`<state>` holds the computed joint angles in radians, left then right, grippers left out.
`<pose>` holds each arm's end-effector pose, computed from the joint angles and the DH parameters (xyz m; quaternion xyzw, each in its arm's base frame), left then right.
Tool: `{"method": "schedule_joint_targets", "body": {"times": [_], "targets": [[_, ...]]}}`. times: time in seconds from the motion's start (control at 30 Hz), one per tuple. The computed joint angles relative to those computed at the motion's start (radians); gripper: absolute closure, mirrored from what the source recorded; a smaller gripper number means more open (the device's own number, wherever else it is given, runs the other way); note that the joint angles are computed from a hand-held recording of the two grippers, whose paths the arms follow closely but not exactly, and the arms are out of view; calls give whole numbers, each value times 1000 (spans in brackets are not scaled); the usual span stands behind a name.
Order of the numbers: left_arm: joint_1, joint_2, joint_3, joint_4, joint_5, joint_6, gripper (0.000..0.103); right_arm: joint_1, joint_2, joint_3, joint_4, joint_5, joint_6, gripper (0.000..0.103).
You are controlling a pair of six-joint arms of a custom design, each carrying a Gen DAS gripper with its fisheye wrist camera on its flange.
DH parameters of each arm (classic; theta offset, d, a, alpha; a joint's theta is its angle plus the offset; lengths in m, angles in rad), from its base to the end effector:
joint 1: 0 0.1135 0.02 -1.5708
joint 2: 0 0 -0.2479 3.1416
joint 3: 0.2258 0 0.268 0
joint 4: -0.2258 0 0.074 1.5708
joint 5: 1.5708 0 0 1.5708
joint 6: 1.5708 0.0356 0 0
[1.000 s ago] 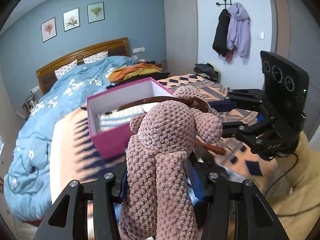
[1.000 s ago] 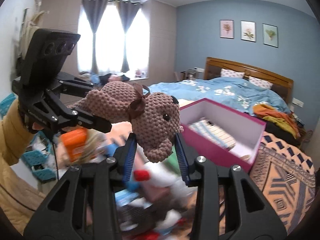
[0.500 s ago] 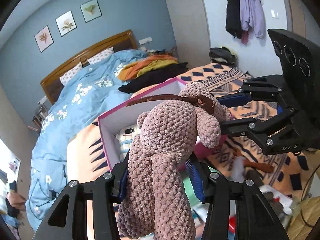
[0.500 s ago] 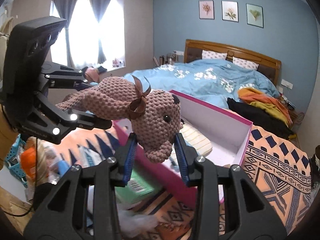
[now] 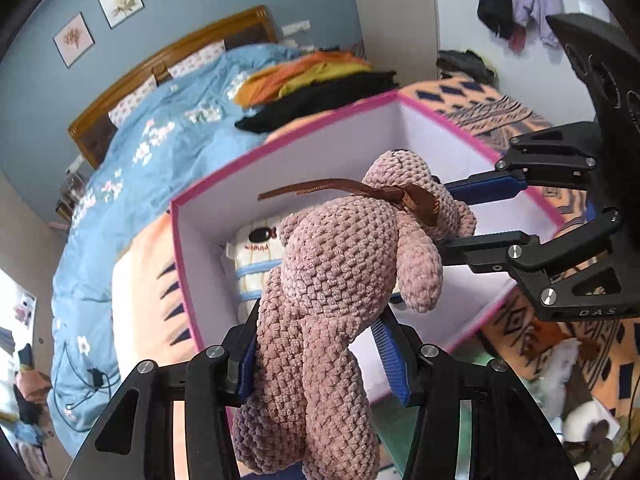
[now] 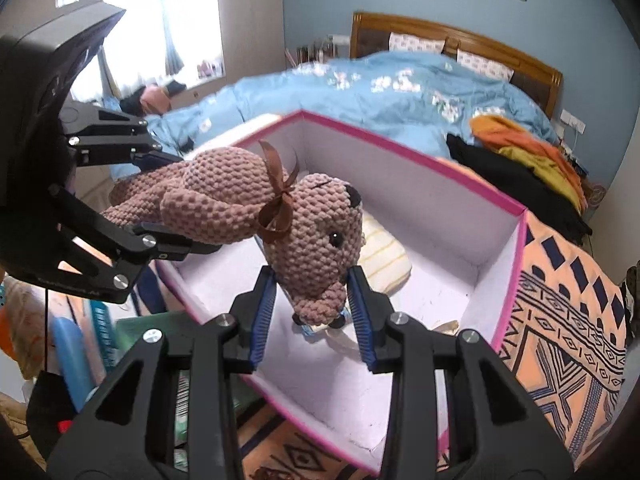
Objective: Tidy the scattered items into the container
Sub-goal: 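Carry the bear into the pink box and lower it onto the pouch, then open the right tool to release the bear in the box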
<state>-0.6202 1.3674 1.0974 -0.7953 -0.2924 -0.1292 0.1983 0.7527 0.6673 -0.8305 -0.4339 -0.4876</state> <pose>0.2420 -0.1602 0.2499 0.1975 0.9380 0.0407 0.2819 0.1629 0.0480 0.2362 -0.3761 0.8475 0.1564 0.3402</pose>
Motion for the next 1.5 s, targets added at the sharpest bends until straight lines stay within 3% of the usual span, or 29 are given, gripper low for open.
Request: {"method": "schedule_joint_targets", "body": {"times": [0.17, 0.2, 0.33, 0.6, 0.83, 1.03, 1.27, 1.43, 1.5], "targets": [[47, 87, 22, 10, 20, 28, 46, 31, 106, 14, 34, 50, 5, 66], [49, 100, 29, 6, 11, 33, 47, 34, 116, 15, 37, 57, 3, 74], [79, 141, 42, 1, 20, 34, 47, 46, 142, 9, 41, 78, -11, 76], [124, 133, 14, 25, 78, 38, 48, 35, 175, 5, 27, 50, -37, 76], [143, 113, 0, 33, 102, 46, 48, -35, 214, 73, 2, -58, -17, 76], [145, 68, -24, 45, 98, 51, 48, 31, 297, 96, 51, 22, 51, 75], [180, 45, -27, 54, 175, 32, 47, 115, 275, 71, -2, 52, -23, 75], [210, 21, -29, 75, 251, 10, 47, 62, 227, 82, -69, -18, -91, 76], [210, 22, -29, 83, 255, 6, 42, 37, 210, 83, -69, -34, -95, 76]]}}
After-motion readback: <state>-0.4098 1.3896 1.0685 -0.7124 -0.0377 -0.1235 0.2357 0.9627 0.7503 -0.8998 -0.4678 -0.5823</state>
